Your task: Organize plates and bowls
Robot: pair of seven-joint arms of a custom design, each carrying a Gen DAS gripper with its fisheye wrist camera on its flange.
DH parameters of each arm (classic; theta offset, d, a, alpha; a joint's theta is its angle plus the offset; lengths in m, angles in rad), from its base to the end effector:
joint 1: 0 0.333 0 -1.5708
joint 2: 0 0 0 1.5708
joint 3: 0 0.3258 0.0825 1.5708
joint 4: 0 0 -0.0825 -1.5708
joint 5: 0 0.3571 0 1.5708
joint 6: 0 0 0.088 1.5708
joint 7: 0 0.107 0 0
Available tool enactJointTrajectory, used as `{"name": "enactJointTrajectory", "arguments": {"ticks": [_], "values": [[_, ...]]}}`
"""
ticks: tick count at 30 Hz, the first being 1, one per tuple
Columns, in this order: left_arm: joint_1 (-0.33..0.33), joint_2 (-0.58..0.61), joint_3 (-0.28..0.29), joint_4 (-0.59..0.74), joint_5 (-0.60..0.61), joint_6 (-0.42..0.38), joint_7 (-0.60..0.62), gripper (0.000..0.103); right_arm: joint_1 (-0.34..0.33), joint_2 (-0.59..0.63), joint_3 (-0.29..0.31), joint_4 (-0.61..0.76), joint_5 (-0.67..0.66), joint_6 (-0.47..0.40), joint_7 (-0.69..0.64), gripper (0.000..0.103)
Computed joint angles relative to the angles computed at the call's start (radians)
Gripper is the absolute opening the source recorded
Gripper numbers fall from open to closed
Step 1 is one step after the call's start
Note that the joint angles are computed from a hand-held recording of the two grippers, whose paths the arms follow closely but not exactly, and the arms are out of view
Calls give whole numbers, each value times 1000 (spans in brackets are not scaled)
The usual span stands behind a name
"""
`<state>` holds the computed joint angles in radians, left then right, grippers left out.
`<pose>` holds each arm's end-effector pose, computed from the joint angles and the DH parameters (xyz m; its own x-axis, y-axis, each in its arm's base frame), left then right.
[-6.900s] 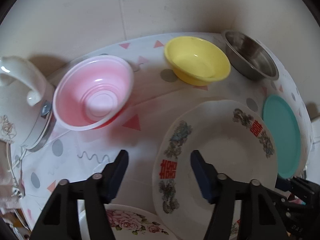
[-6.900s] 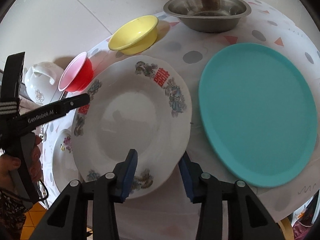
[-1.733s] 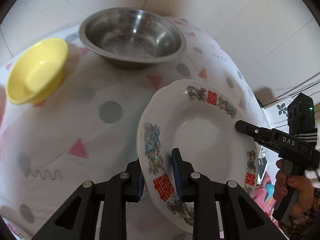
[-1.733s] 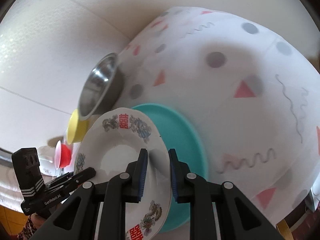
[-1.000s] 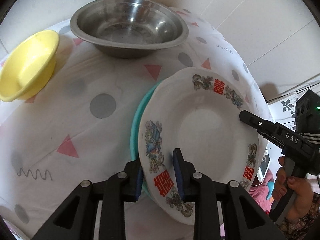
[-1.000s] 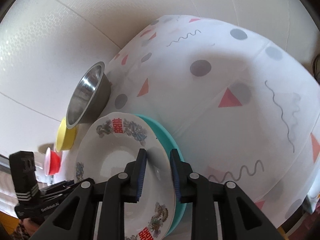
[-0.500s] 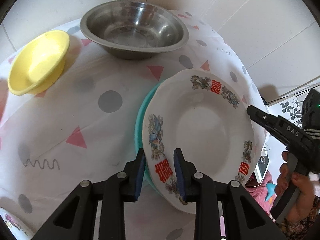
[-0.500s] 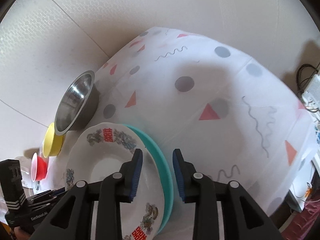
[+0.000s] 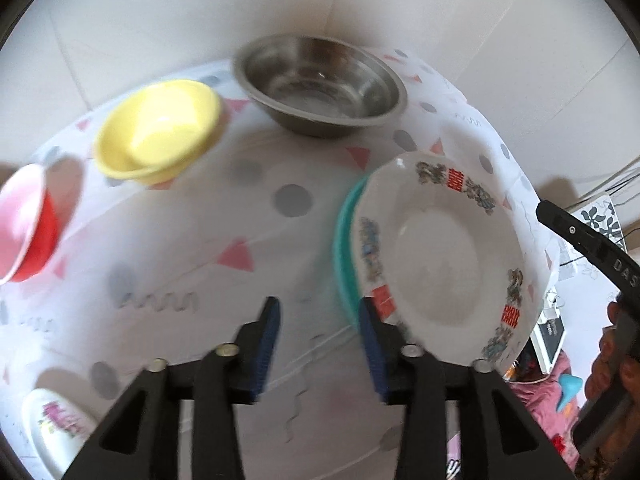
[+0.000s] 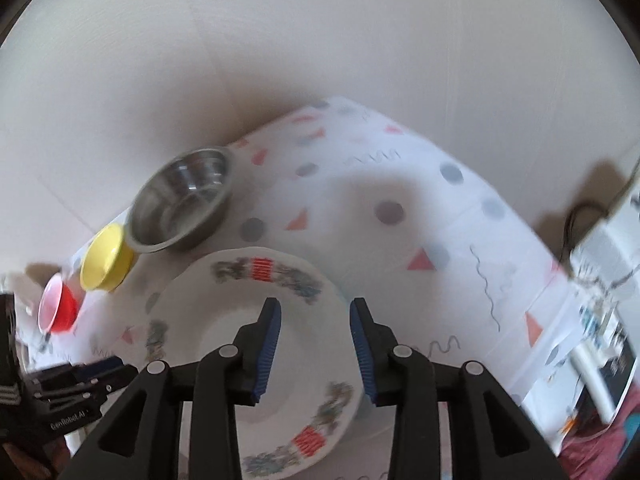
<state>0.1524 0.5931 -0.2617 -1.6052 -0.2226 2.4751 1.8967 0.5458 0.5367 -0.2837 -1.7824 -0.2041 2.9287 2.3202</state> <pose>0.7004 -0.0438 0.3462 -0.2458 -0.9429 0.2247 -0.9284 0.1623 -0.3343 0.6517 0.2195 0.3601 -0.1622 -0.9746 -0.1543 -0.7755 0.2226 -0.5909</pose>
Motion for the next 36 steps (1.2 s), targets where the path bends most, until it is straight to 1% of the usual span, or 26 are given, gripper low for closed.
{"name": "enactJointTrajectory", "arguments": {"ticks": [1, 2, 4, 7, 9, 11, 12, 14, 16, 18, 20, 21, 23, 25, 26, 28, 32, 34, 36], "values": [[10, -20, 3, -30, -6, 23, 2, 58, 10, 0, 2, 5, -9, 7, -6, 37], [26, -45, 2, -65, -19, 51, 9, 59, 12, 2, 11, 13, -9, 9, -15, 37], [43, -66, 6, -92, -33, 72, 12, 59, 8, 10, 50, 32, 7, 18, -46, 37], [80, -118, 20, -162, -56, 117, 22, 59, -25, 30, 143, 70, 71, 40, -125, 37], [104, -154, 34, -211, -71, 155, 25, 61, -60, 54, 229, 110, 126, 33, -208, 38], [130, -187, 58, -258, -84, 187, 14, 62, -86, 83, 301, 157, 174, 9, -285, 38], [139, -195, 67, -274, -88, 201, 8, 62, -103, 105, 347, 189, 201, -7, -333, 38], [160, -214, 91, -306, -90, 222, -13, 62, -118, 144, 407, 243, 241, -40, -409, 38], [178, -226, 112, -330, -86, 234, -38, 62, -141, 194, 483, 304, 287, -74, -500, 38], [199, -237, 133, -358, -84, 245, -66, 62, -158, 240, 545, 357, 333, -110, -578, 38], [218, -243, 152, -382, -77, 256, -90, 62, -178, 294, 607, 424, 382, -169, -655, 38], [222, -247, 159, -397, -68, 266, -102, 62, -175, 321, 620, 462, 399, -202, -677, 38], [240, -254, 173, -422, -53, 283, -118, 62, -169, 368, 641, 527, 435, -259, -718, 38], [260, -257, 179, -444, -48, 293, -131, 62, -147, 388, 632, 552, 461, -282, -727, 38], [279, -257, 171, -450, -60, 290, -118, 62, -139, 393, 627, 558, 475, -290, -733, 38], [297, -254, 167, -463, -65, 298, -107, 62, -121, 410, 615, 585, 500, -308, -745, 38], [323, -244, 154, -475, -78, 296, -78, 62, -81, 434, 565, 634, 537, -339, -749, 38], [339, -238, 139, -479, -96, 292, -50, 61, -42, 452, 519, 672, 537, -356, -730, 38], [333, -238, 143, -483, -91, 292, -48, 60, -5, 453, 470, 675, 525, -344, -709, 38]]}}
